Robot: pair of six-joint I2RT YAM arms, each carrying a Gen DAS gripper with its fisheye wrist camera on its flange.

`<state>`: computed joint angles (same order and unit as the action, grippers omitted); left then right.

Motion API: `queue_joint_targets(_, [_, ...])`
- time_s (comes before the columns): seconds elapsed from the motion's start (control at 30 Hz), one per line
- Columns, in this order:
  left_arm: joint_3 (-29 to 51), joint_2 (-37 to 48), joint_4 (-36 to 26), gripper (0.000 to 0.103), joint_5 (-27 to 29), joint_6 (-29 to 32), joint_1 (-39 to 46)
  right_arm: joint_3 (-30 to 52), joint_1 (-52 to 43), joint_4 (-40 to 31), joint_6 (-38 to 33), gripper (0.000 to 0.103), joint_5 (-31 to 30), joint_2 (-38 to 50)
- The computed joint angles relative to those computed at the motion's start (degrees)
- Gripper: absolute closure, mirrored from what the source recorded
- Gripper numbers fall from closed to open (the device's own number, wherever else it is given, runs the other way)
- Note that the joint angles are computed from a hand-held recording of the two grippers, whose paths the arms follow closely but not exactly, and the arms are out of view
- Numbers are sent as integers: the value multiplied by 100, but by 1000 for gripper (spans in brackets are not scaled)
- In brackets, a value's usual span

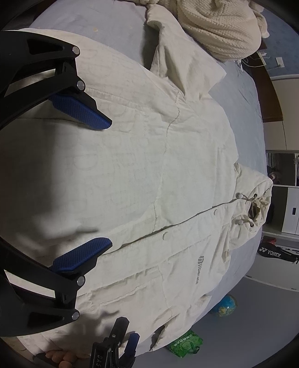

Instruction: Fold large clothes

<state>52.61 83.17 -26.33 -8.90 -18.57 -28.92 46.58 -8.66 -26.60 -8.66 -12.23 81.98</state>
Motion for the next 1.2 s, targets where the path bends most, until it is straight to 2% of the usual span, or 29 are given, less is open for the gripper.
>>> queue_joint_targets(1.2, [65,80,-100,8,-58,21,-57,9,34,6,1,7,66,22])
